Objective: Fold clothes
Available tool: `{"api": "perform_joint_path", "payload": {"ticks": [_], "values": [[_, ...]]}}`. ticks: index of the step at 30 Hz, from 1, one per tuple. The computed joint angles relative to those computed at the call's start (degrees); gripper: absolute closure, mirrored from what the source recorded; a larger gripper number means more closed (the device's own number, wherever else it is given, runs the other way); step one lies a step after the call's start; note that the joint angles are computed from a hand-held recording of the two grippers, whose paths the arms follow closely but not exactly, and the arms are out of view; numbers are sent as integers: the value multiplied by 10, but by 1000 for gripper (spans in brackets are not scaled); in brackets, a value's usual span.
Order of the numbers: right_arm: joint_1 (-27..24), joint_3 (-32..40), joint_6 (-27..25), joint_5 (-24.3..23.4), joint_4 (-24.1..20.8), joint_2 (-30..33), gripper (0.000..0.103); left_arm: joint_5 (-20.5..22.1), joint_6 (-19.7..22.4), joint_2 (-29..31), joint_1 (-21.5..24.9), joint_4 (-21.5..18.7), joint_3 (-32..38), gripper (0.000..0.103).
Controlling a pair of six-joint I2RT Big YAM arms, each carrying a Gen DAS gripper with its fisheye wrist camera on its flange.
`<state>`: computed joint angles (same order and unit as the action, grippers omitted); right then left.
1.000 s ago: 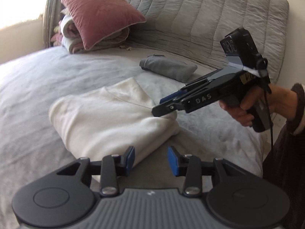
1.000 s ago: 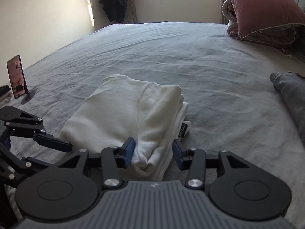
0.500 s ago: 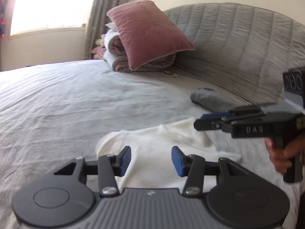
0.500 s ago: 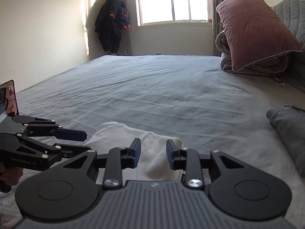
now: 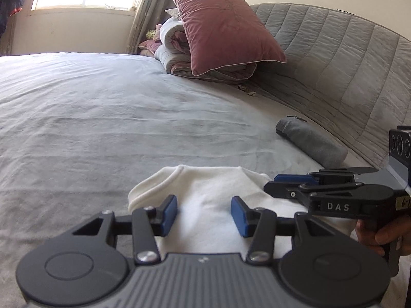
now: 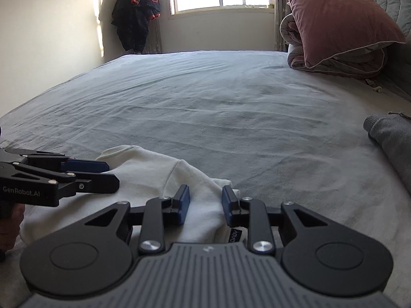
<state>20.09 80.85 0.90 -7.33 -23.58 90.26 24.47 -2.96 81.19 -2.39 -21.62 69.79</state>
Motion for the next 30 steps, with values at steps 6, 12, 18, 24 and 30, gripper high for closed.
{"api": "perform_joint_path", "payload": {"ticks": [6, 12, 18, 24, 30], "values": [[-9, -13, 56, -12, -4, -26, 55, -1, -21, -27, 3, -26, -4, 43], [-40, -35, 129, -79, -50, -65, 47, 19, -57, -57, 19, -69, -11, 41], [-56, -76, 100, -134, -68, -120, 47, 7, -34, -101, 15, -49, -49, 43], [-42, -100, -14, -103, -96, -146, 47, -21, -41, -114, -6, -24, -72, 51], [-10, -119, -109, -50, -101, -145, 47, -19, -23, -115, -23, -11, -78, 51]]}}
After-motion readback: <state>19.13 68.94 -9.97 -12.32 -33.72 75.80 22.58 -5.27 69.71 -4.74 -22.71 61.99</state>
